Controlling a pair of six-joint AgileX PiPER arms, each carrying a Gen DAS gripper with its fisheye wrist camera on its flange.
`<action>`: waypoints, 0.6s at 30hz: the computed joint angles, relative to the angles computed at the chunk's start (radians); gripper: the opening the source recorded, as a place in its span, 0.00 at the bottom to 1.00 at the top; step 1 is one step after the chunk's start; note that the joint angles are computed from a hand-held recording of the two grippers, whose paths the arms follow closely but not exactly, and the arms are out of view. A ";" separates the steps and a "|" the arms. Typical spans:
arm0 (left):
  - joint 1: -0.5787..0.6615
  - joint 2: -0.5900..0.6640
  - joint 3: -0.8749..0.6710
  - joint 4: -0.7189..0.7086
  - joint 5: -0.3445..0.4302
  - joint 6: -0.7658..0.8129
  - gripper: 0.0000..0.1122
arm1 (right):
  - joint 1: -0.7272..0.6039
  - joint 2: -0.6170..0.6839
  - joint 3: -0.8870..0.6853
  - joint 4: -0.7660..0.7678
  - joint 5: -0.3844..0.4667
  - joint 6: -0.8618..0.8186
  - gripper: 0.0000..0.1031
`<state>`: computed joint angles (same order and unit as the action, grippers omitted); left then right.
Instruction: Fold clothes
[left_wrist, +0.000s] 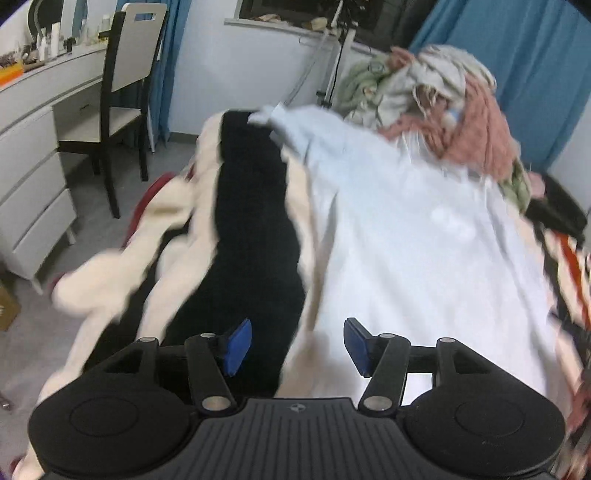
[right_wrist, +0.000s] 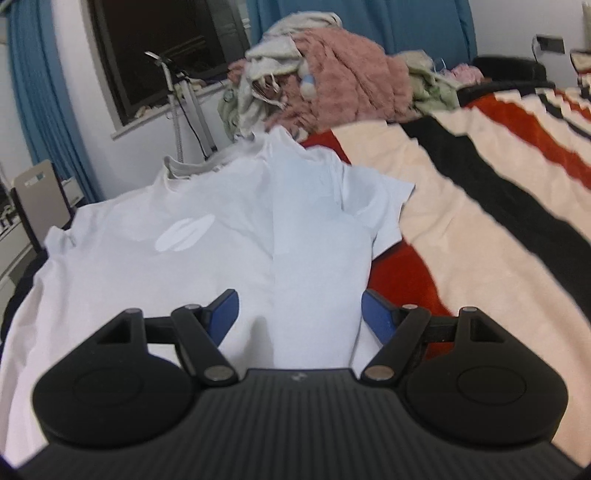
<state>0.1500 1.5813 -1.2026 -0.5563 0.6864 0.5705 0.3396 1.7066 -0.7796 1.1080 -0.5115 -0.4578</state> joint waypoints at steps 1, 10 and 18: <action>0.017 -0.033 0.047 0.012 0.000 0.018 0.52 | 0.013 -0.023 0.021 0.008 -0.012 -0.011 0.73; 0.177 -0.116 0.168 -0.029 0.169 0.239 0.39 | 0.170 -0.262 0.130 0.411 -0.150 -0.392 0.73; 0.104 -0.239 0.082 0.183 0.336 0.040 0.01 | 0.223 -0.354 0.189 0.552 -0.245 -0.465 0.73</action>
<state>0.2536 1.3427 -1.1211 -0.3729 1.0221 0.6102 0.5622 1.3529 -0.5908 1.6604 -0.7562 -0.9230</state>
